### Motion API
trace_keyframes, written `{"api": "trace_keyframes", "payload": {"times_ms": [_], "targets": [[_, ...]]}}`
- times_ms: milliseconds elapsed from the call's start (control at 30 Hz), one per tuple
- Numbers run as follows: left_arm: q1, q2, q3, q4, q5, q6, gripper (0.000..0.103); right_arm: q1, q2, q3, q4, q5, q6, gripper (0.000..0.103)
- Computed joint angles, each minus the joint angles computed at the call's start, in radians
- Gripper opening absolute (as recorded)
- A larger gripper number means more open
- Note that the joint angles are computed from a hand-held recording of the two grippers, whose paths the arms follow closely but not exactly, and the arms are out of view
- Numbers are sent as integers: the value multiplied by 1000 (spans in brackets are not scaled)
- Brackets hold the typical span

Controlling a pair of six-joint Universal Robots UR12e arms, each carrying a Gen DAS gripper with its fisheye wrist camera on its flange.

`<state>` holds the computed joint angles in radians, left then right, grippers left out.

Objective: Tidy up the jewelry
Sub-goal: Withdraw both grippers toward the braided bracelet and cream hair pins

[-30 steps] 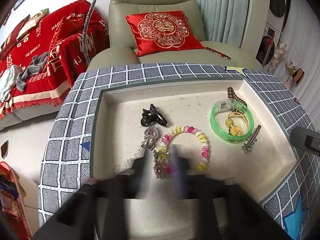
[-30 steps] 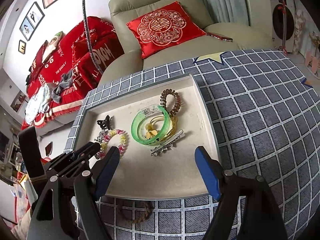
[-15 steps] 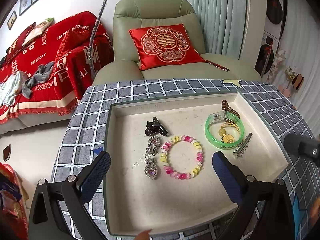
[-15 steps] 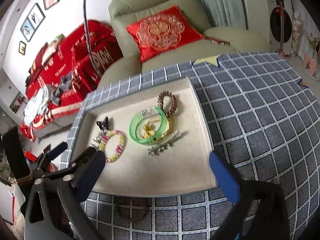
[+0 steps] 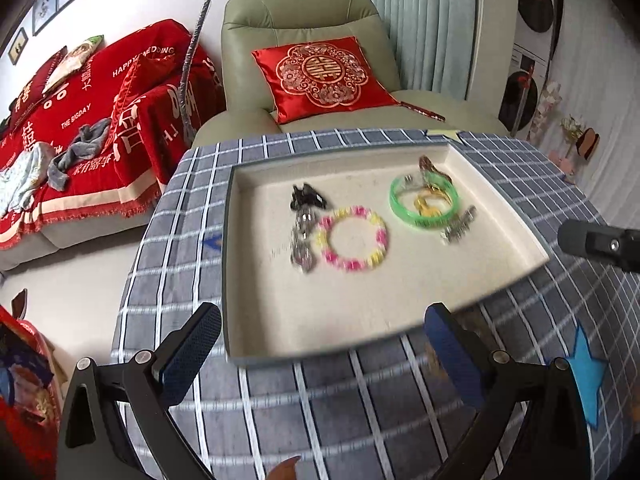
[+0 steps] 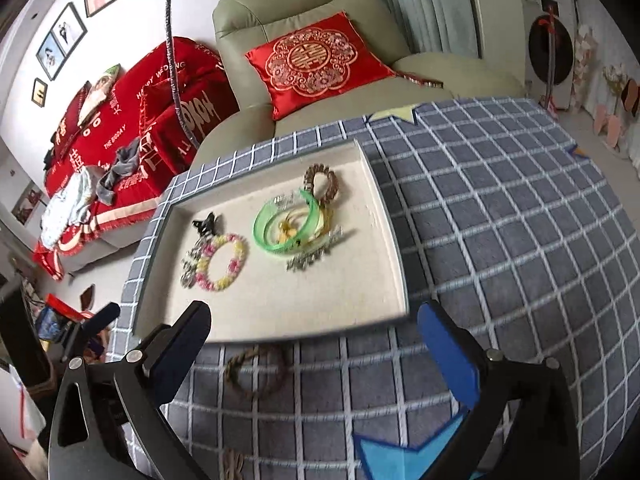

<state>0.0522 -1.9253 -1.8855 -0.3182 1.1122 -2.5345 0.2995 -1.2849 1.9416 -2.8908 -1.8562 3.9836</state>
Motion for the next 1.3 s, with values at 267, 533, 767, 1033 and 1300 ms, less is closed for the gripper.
{"api": "trace_keyframes", "payload": {"times_ms": [267, 533, 767, 1033, 1300], "targets": [[26, 51, -59, -56, -19, 54, 103, 32, -22, 32, 45, -13, 32, 103], [52, 98, -102, -138, -51, 106, 103, 54, -37, 59, 68, -11, 64, 103], [89, 134, -154, -171, -66, 166, 103, 72, -46, 83, 107, -6, 98, 103], [101, 172, -202, -220, -81, 237, 103, 77, -49, 104, 121, 12, 134, 103], [65, 172, -215, -190, -44, 163, 103, 70, -26, 60, 126, 19, 44, 103]]}}
